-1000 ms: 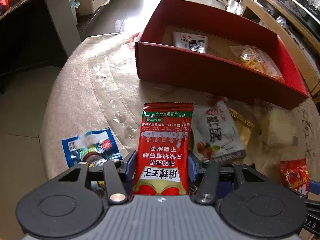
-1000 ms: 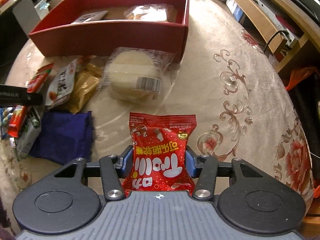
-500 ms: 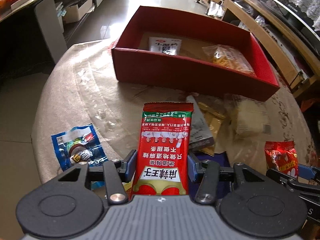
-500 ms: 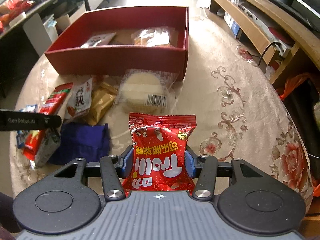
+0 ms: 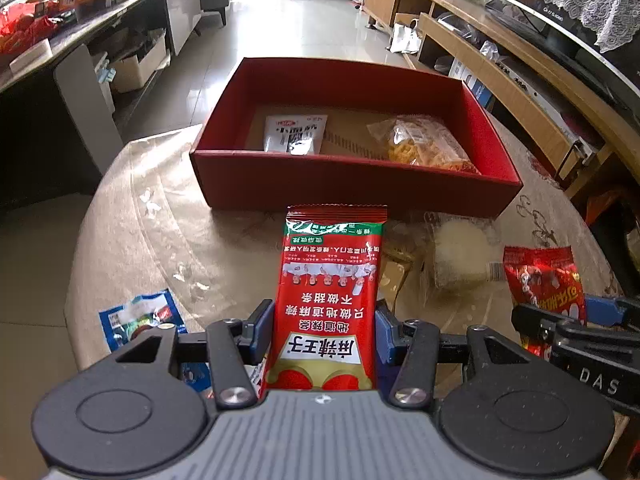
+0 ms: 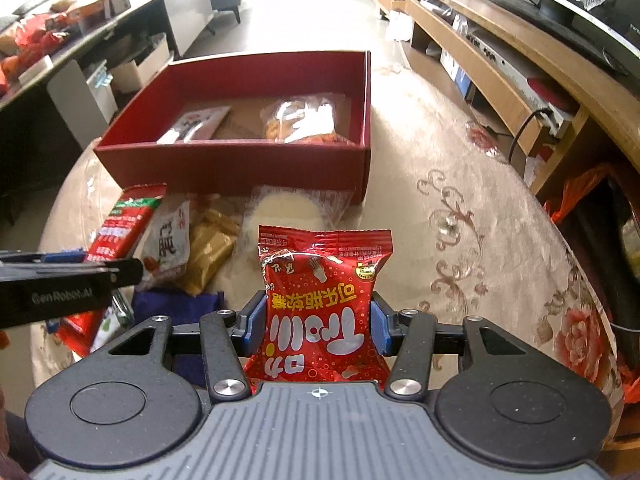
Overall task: Organize snacks
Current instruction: 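Carry both held red packs over the red box and lower them inside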
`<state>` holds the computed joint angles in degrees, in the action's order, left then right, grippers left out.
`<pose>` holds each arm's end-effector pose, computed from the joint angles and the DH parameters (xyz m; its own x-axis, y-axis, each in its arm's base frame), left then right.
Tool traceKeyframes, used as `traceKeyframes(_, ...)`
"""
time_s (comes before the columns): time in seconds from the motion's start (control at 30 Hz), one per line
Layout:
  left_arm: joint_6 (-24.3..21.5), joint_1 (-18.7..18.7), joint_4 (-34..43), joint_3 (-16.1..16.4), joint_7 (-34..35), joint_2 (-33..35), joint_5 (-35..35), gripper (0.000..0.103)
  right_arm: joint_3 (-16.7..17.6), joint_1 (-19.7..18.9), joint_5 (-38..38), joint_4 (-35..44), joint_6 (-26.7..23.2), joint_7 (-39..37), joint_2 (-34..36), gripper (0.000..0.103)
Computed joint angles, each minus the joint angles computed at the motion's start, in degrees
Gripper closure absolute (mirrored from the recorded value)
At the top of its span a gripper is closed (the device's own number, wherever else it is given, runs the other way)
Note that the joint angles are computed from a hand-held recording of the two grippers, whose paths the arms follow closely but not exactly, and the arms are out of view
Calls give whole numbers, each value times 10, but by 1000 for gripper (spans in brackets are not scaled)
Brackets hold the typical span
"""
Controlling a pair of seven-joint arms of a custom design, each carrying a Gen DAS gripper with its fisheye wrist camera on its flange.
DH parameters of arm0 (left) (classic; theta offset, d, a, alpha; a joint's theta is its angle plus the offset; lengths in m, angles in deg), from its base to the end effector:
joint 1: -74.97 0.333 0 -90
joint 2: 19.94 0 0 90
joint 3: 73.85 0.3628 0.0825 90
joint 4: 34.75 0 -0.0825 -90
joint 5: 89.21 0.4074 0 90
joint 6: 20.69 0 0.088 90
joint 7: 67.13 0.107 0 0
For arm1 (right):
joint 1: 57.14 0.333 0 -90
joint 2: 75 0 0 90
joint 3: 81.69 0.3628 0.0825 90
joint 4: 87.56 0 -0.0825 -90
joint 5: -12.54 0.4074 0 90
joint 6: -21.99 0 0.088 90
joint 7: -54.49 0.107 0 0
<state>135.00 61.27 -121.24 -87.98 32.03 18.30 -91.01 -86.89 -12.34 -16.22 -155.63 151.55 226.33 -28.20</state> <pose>0.7296 -0.3313 0.3674 -0.5230 -0.8473 0.0923 -0.7423 0.3996 -0.5380 0.6385 0.5441 0.3490 -0.3871 -0.9175 -0.0918 -0.7718 0.3769 -0.5121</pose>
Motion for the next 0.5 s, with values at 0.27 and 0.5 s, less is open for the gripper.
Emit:
traceKeyframes(0.27, 19, -9, 9, 7, -11, 5, 13, 54, -14, 3, -19, 7, 3, 17, 0, 44)
traceKeyframes(0.5, 24, -16, 30, 12, -22, 15, 21, 54, -20, 3, -37, 24, -9, 20, 7, 44)
